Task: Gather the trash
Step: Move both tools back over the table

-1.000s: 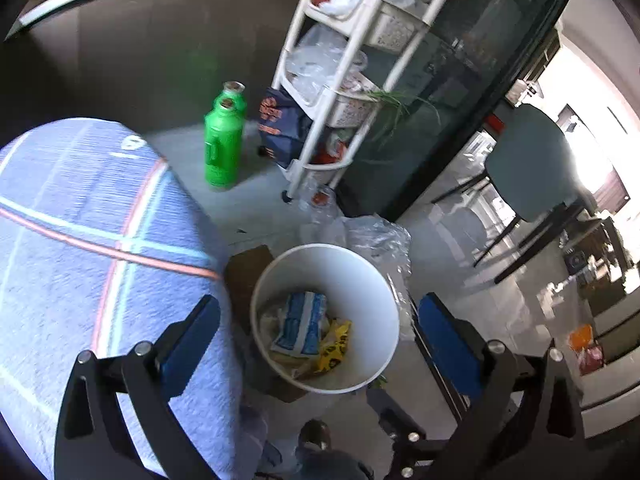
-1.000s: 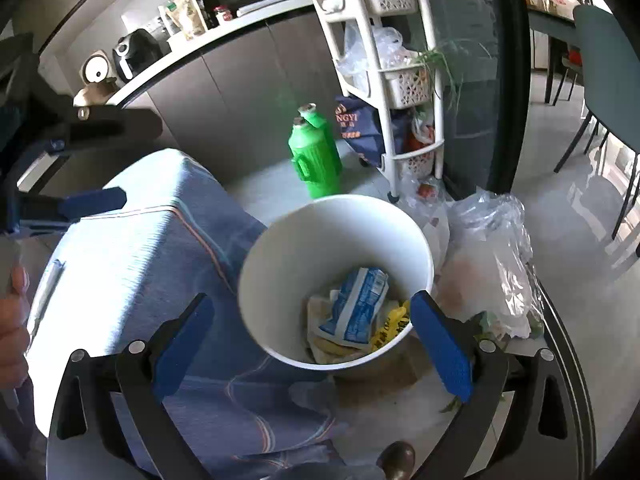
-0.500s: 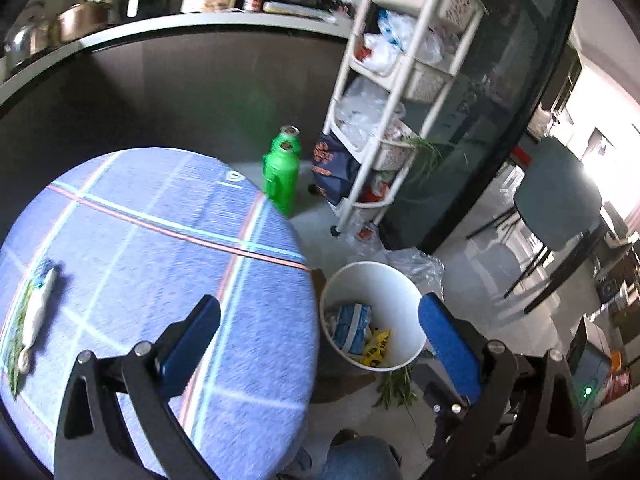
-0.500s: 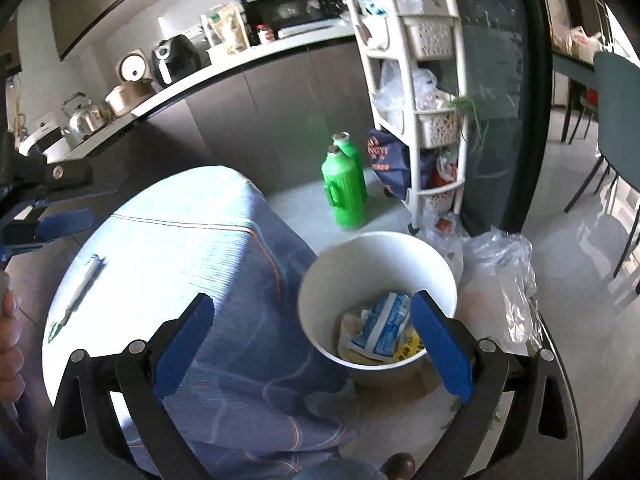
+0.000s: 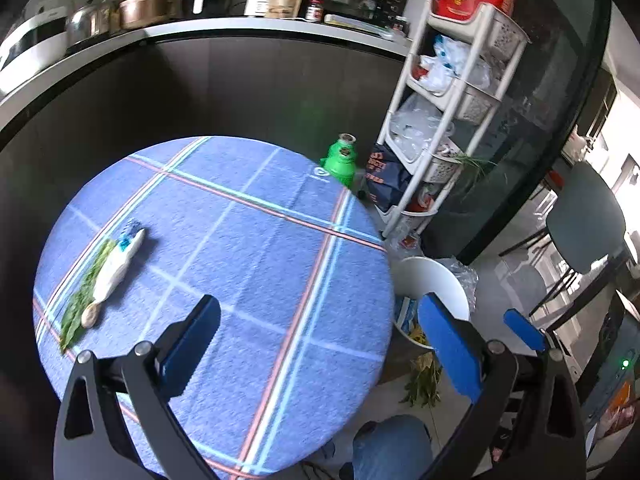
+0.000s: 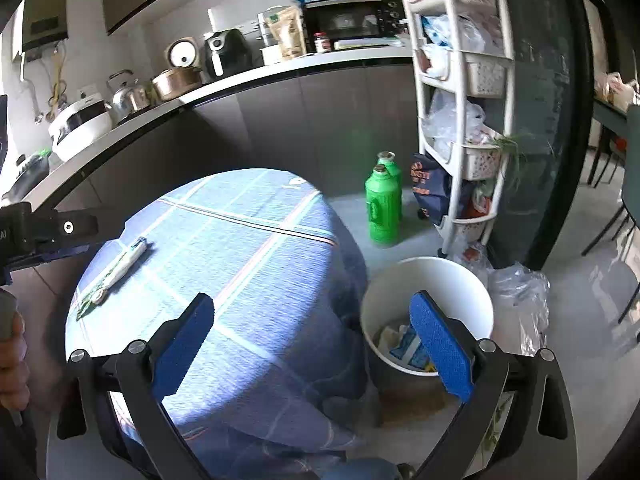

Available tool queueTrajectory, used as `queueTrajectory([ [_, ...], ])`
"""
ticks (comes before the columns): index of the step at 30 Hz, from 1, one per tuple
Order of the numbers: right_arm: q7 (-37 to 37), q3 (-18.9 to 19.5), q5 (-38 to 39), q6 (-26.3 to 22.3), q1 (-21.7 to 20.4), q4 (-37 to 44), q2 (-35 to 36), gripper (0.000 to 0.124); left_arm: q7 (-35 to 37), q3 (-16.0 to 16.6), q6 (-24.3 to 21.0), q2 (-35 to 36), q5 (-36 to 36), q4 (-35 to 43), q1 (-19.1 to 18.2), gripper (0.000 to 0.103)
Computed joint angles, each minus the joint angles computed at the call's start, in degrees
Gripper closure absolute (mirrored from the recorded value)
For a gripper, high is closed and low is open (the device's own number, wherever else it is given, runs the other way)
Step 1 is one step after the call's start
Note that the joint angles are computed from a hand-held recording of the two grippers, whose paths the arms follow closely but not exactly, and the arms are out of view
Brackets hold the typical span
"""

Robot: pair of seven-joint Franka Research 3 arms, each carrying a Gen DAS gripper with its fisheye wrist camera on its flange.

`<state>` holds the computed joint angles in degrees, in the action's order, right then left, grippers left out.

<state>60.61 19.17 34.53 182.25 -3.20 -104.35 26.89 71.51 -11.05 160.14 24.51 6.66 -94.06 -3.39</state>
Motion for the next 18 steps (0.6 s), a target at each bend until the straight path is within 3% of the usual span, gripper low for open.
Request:
queueTrajectory([
  [8,1.65,-3.13,-2.59,-2.58,5.66,2.35,0.68,0.03,0.63,-0.1,3.0,-5.03,-3.48,-7.8,4.3,0.004],
  [18,2.29,-6.47,-6.97,-10.49,13.3,11.08,5.2,0.03,3.79,0.62,3.57,-9.51,-13.96,-17.04,12.38,0.004],
])
